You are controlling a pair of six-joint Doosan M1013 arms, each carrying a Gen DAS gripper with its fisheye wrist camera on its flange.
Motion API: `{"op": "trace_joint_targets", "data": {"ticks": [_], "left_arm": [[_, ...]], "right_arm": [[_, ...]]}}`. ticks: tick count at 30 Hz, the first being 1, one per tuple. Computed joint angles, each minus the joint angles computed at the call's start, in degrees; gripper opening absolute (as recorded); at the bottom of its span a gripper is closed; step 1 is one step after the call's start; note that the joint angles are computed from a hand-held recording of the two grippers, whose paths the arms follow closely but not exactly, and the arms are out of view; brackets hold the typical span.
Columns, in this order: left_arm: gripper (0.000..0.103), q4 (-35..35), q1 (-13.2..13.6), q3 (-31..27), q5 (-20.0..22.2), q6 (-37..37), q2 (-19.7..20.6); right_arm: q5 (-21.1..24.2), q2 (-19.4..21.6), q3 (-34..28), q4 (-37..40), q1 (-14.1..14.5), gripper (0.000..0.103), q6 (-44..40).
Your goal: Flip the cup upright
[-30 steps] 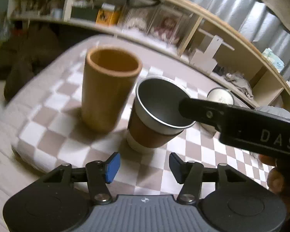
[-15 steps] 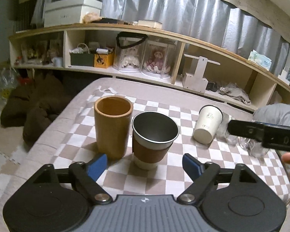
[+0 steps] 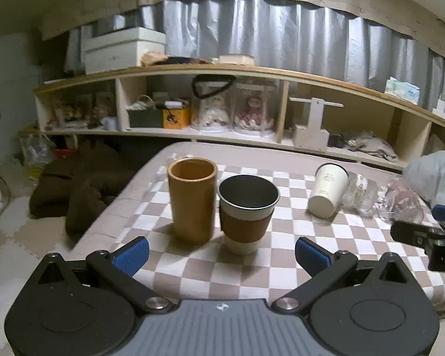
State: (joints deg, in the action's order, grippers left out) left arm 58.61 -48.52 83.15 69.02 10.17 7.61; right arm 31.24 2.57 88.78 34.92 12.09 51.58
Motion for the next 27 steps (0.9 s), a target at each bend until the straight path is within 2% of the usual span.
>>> {"op": "trace_joint_targets", "data": {"ticks": [8, 14, 27], "left_arm": [[0.103, 4.2, -2.4, 1.3, 2.4, -2.4, 0.2], [0.103, 4.7, -2.8, 1.6, 3.9, -4.3, 0.3], [0.103, 4.2, -2.8, 1.6, 4.1, -4.1, 0.4]], "right_arm": [[-1.1, -1.5, 3.1, 2.7, -1.0, 0.103, -3.4], [-1.8, -1.8, 3.6, 2.7, -1.1, 0.103, -4.4], [-2.9, -2.3, 4.1, 2.5, -1.4, 0.103, -5.4]]}}
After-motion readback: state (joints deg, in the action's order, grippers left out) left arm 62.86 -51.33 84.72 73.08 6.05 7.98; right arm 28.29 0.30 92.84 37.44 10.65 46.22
